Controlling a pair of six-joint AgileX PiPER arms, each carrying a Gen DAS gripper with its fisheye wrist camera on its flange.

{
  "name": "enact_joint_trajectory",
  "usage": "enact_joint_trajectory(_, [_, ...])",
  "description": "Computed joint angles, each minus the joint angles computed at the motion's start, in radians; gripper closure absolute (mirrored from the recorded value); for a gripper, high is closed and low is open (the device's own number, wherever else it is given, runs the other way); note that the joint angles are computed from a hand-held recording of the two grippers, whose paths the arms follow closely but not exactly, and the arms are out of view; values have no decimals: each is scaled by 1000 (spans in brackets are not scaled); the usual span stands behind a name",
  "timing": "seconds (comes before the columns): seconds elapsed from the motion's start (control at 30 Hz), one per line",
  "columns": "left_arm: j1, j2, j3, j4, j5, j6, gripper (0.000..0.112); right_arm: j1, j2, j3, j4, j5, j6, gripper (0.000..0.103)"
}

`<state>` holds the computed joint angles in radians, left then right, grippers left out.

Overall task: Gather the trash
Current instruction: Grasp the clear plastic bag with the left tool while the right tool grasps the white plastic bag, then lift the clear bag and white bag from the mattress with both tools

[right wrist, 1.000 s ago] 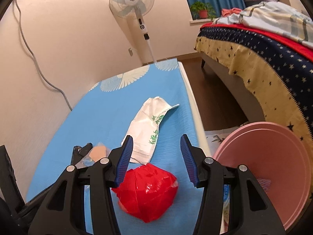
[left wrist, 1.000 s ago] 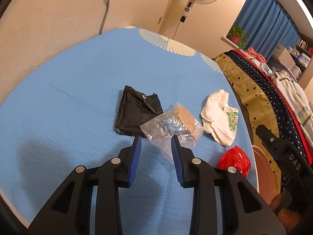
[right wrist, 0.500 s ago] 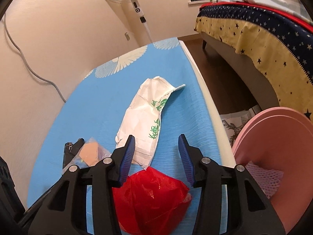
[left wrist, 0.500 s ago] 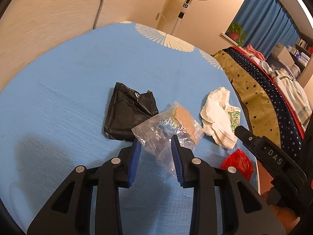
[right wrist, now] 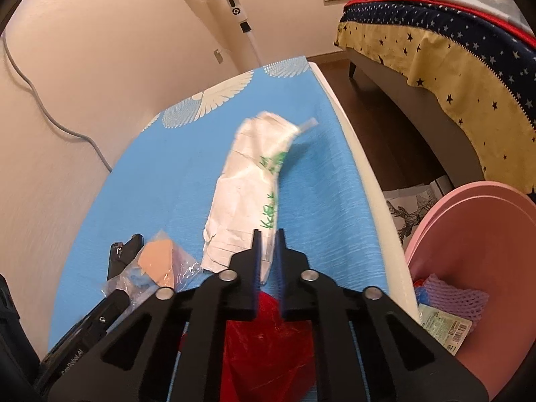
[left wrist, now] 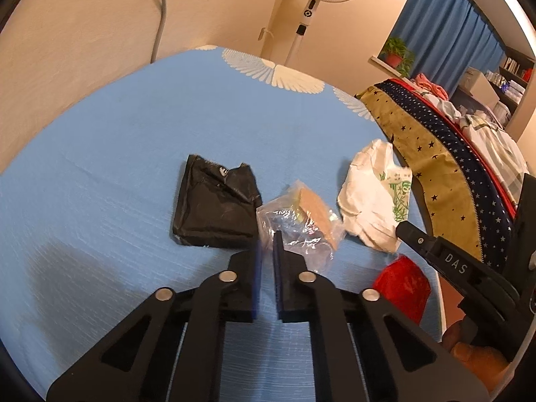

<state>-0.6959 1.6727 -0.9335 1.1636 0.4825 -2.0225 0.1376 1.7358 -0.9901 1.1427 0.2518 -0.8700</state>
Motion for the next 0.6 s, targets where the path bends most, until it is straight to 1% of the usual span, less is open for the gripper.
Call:
enact_joint_trajectory(0.1, [-13, -9, -2, 15, 21, 0, 108, 0, -14, 5, 32, -3, -37, 100])
enact_joint_trajectory(0.23, [-27, -31, 2, 40, 51, -15, 109, 7, -55, 30, 118, -26, -134, 101])
enact_joint_trajectory(0.3, [-43, -45, 0, 55, 81, -15, 110, 8, -77, 44, 175, -35, -196, 101])
enact_joint_trajectory(0.43, [-67, -65, -5, 70, 119, 1, 110, 12, -121, 71, 264, -49, -294, 101])
enact_joint_trajectory(0.6, [-90, -91, -2, 79, 147, 9, 110, 23, -181, 109, 345, -76, -384, 101])
